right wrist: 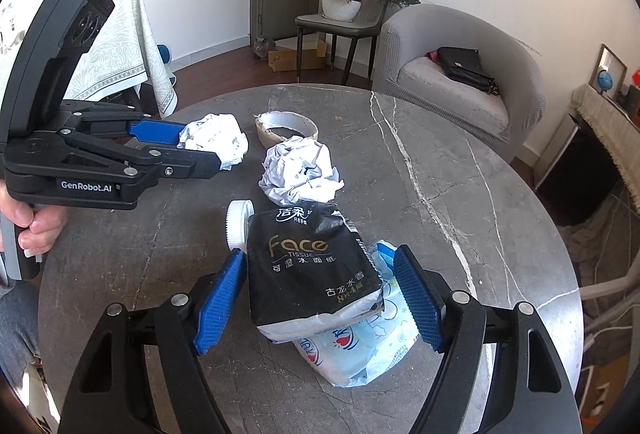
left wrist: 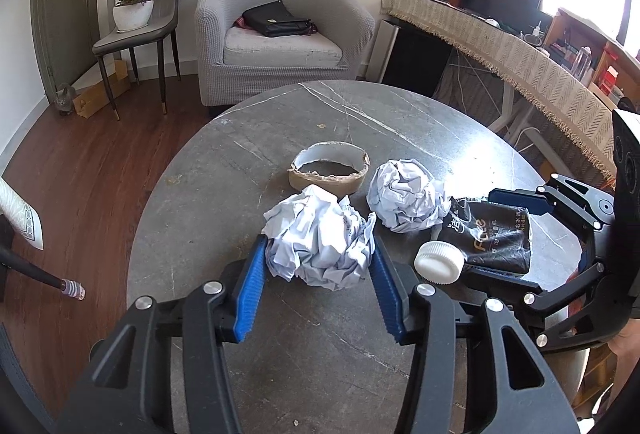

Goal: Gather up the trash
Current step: 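Lift the paper ball and tissue pack and carry both toward the green bin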

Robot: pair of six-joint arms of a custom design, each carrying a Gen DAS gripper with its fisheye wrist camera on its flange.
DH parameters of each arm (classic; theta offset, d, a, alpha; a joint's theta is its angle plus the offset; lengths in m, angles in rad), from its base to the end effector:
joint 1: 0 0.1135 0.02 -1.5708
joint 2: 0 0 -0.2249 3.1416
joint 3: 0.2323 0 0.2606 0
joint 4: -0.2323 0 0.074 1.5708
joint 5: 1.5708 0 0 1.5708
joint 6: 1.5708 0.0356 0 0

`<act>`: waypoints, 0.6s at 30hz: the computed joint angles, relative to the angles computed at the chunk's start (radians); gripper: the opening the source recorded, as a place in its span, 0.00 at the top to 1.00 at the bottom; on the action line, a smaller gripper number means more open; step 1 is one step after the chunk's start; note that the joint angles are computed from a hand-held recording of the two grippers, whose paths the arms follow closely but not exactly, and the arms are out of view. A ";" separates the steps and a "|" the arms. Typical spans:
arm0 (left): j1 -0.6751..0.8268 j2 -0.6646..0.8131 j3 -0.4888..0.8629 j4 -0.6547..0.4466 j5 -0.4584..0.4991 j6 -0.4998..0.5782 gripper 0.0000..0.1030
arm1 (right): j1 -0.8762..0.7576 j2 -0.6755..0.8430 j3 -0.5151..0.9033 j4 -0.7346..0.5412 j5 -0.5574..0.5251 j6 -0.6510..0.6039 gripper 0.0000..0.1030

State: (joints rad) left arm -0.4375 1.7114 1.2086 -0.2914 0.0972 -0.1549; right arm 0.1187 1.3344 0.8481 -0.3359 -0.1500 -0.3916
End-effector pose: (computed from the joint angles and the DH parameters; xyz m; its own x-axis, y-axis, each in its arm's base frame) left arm 0.3421 -0.1638 0.1885 -0.7129 0.1640 -0.6818 0.3778 0.9089 -0.1765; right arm 0.2912 0.0401 0.1867 -0.5892 -0.4503 -0.6709 -0.4792 0.8633 -0.1586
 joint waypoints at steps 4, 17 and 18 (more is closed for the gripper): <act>0.013 -0.033 -0.032 0.013 0.016 -0.001 0.48 | -0.006 0.008 0.009 0.009 -0.014 0.023 0.34; 0.044 -0.143 -0.125 0.015 0.049 0.008 0.48 | -0.011 -0.134 -0.066 -0.014 -0.001 0.130 0.49; 0.046 -0.154 -0.136 0.016 0.050 0.009 0.48 | -0.013 -0.151 -0.072 -0.014 -0.012 0.143 0.49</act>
State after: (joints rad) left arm -0.3914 1.5574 1.0722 -0.2753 0.1476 -0.1459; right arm 0.1055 1.1835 0.7761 -0.3500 -0.1622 -0.2488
